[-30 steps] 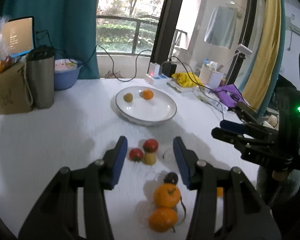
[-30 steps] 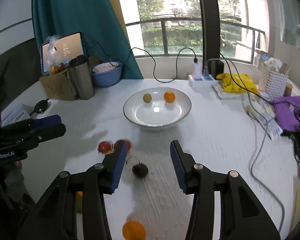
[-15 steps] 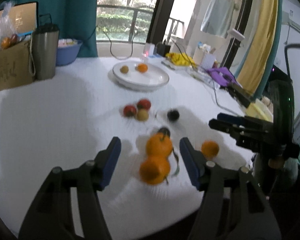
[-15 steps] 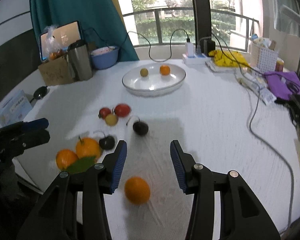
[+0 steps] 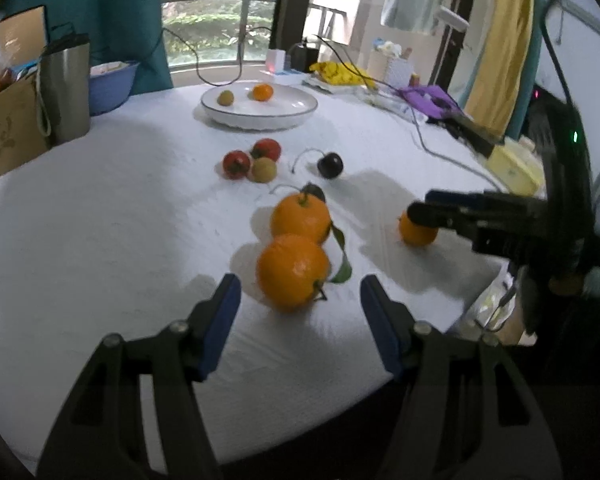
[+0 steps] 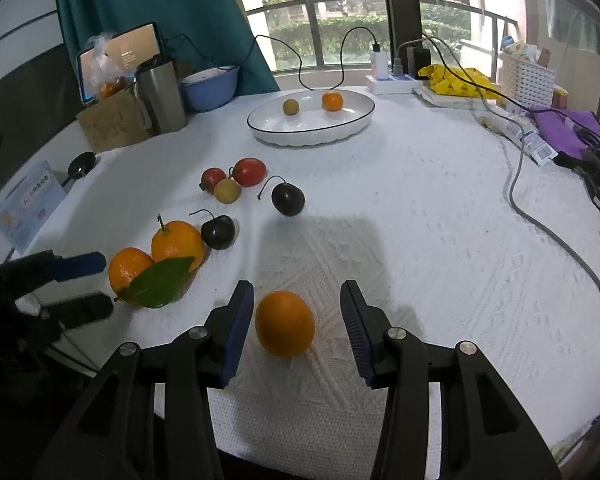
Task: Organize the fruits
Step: 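Grasp a leafy orange with the left gripper while the right gripper grasps another orange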
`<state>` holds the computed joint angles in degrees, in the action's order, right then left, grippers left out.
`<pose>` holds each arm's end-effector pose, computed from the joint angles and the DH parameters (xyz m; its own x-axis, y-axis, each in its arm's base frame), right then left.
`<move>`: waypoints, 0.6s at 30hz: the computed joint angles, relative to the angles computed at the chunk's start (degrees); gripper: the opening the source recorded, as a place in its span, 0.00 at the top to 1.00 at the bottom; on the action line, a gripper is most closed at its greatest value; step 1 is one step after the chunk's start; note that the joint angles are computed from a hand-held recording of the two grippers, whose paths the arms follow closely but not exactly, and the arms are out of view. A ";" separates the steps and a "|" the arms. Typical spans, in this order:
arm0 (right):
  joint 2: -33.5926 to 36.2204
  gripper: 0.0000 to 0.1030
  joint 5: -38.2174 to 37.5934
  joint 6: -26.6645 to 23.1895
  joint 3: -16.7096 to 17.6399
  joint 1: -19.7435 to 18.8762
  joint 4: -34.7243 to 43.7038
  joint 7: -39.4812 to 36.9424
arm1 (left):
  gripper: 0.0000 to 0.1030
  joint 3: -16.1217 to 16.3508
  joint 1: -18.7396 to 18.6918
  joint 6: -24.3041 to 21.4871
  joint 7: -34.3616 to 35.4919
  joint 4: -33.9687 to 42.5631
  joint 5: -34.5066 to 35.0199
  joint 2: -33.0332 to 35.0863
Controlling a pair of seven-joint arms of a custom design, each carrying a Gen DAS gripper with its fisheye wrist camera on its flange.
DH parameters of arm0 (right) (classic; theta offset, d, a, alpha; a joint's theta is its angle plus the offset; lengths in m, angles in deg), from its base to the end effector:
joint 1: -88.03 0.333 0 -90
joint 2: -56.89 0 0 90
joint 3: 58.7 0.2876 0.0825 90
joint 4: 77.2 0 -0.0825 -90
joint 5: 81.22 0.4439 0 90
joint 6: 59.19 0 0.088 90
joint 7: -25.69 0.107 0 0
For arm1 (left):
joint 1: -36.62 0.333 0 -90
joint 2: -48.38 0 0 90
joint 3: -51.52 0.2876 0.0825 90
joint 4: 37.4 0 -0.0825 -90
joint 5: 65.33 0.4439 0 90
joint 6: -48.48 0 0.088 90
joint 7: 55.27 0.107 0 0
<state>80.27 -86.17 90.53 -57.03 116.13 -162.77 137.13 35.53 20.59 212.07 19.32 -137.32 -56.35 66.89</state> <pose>0.6717 0.3824 0.4746 0.2534 -0.9518 -0.1727 -0.7701 -0.0905 -0.6315 0.6293 -0.3810 0.4361 -0.4128 -0.8998 0.1412 -0.6800 0.2013 -0.7051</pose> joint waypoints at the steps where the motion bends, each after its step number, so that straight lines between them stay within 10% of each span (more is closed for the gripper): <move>1: 0.04 0.54 0.17 0.04 0.08 -0.06 0.01 -0.08 | 0.38 0.76 -0.73 -0.37 -0.86 0.35 1.28 0.31; 18: 0.62 0.54 2.83 -0.11 0.89 -0.57 -0.53 -2.20 | 0.38 9.23 -8.67 -6.44 -14.68 5.84 29.46 3.48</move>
